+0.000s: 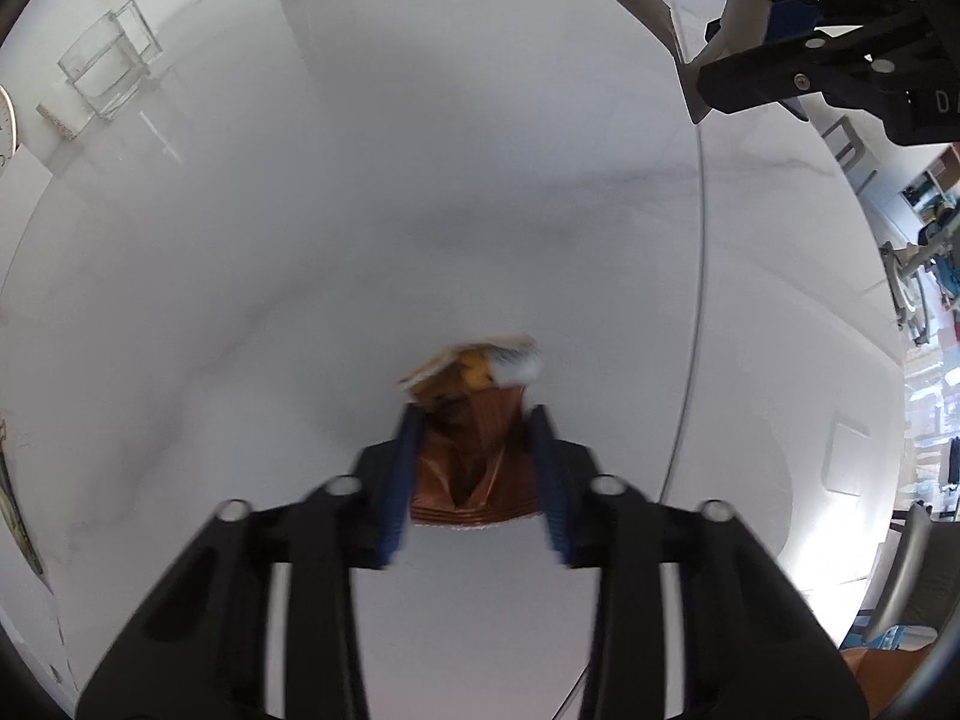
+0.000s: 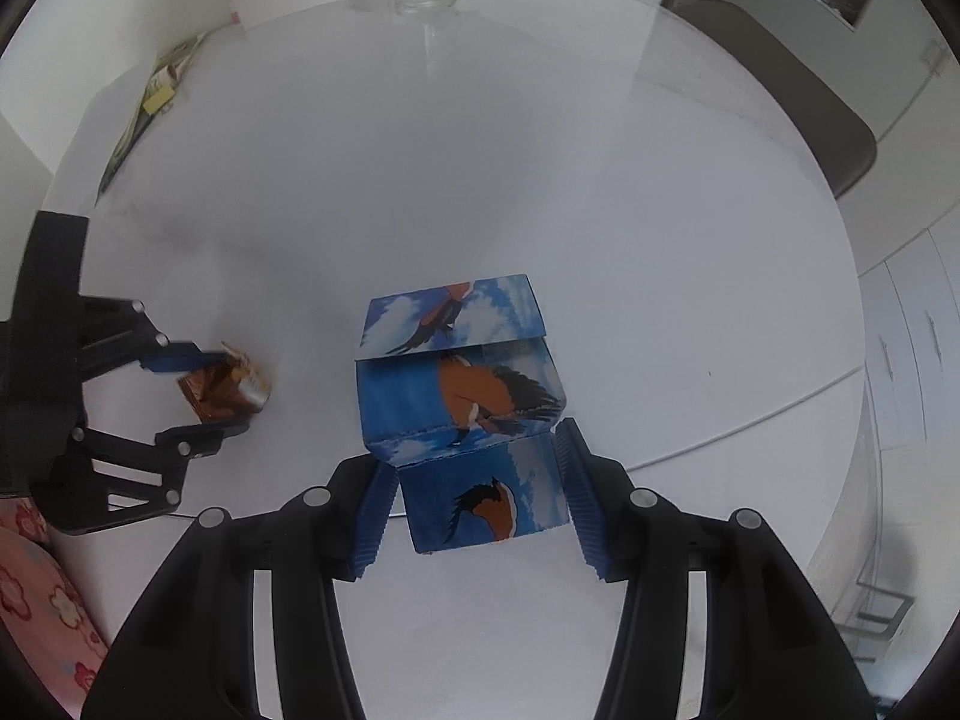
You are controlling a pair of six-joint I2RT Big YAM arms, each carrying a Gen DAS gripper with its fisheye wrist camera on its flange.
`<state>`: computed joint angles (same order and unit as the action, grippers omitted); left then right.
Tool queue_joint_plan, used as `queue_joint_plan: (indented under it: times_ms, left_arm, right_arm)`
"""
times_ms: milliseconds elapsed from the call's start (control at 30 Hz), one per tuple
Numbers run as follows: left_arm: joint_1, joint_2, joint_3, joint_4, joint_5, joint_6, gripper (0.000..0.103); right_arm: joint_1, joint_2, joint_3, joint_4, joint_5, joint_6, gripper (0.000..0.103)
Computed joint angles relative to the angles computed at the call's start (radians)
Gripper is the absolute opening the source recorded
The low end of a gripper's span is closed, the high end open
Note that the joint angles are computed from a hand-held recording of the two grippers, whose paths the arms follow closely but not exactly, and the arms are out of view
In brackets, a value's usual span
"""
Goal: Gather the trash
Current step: 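Grasp the brown snack wrapper with the left tool while the right tool grasps the blue carton, then carry the brown wrapper and blue carton to the wastebasket and release both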
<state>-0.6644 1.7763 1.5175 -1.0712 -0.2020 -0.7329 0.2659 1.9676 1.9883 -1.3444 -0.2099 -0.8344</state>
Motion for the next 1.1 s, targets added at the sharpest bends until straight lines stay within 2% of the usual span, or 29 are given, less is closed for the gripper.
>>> queue_joint_plan:
  times_ms: [100, 267, 467, 567, 633, 867, 967, 1100]
  left_arm:
    - [0.001, -0.011, -0.022, 0.022, 0.012, 0.005, 0.023]
    - [-0.007, -0.053, -0.036, 0.015, 0.015, 0.003, 0.022]
    - [-0.067, -0.123, -0.031, -0.019, -0.019, 0.011, 0.022]
    - [-0.131, -0.163, -0.03, -0.041, -0.035, 0.012, 0.022]
    - [-0.195, -0.151, 0.016, -0.074, -0.052, -0.008, 0.022]
    - [-0.343, -0.108, 0.111, -0.092, 0.014, 0.021, 0.023]
    - [-0.409, -0.052, 0.175, -0.103, 0.042, 0.047, 0.023]
    - [-0.451, 0.01, 0.237, -0.104, 0.097, 0.073, 0.023]
  right_arm:
    - [-0.016, -0.053, -0.081, 0.046, -0.021, 0.036, 0.052]
    - [-0.052, -0.184, -0.23, 0.113, -0.061, 0.129, 0.052]
    - [-0.133, -0.435, -0.5, 0.204, -0.129, 0.273, 0.052]
    - [-0.183, -0.58, -0.644, 0.229, -0.133, 0.336, 0.052]
    - [-0.238, -0.676, -0.732, 0.229, -0.145, 0.372, 0.052]
    - [-0.423, -0.965, -0.975, 0.162, -0.145, 0.426, 0.052]
    - [-0.521, -1.048, -1.045, 0.115, -0.151, 0.407, 0.052]
    - [-0.652, -1.111, -1.104, 0.064, -0.143, 0.356, 0.052]
